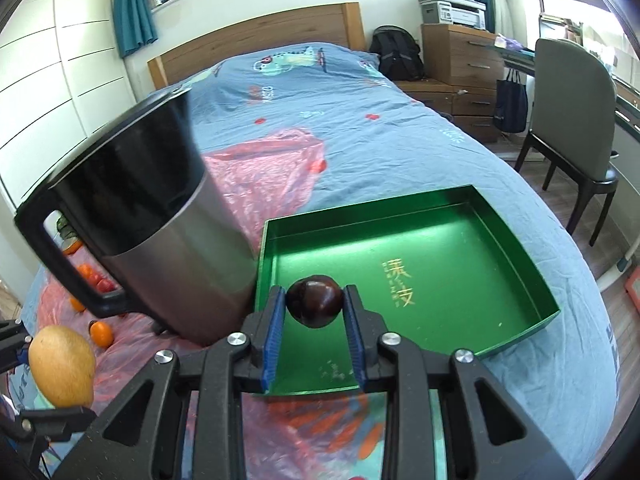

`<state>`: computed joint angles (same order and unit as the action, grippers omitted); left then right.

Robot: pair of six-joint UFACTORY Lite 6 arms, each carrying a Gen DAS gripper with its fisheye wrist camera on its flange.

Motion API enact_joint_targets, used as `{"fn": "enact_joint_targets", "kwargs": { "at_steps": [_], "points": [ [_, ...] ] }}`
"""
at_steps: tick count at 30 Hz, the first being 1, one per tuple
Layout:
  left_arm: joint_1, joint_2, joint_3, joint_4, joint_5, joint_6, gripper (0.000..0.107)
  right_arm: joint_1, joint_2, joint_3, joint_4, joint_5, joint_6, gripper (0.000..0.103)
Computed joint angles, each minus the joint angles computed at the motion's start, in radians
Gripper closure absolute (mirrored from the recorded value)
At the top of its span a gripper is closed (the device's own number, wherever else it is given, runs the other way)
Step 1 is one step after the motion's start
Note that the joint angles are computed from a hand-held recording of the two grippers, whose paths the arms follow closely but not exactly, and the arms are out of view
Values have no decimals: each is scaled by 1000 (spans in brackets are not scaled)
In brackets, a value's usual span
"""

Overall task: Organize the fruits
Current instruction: 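Carry the pear with the left tool into the green tray while the right tool drops the plum there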

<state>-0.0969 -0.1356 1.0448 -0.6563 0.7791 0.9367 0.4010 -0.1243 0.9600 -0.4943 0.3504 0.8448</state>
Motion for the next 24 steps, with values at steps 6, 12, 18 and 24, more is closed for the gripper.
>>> {"fn": "enact_joint_targets", "kwargs": {
  "at_steps": [6,12,18,24],
  "points": [
    [-212,289,196,118,-143,-208,63,-230,254,140,291,-115,-378,103],
    [-294,514,354,219,-208,-357,63,-314,480,289,358,-158,-467,103],
    [-321,625,409,255,-240,-414,63,-319,551,342,182,-140,-327,103],
    [-345,716,470,289,-237,-460,62,-311,590,346,79,-105,-232,102]
  ]
}}
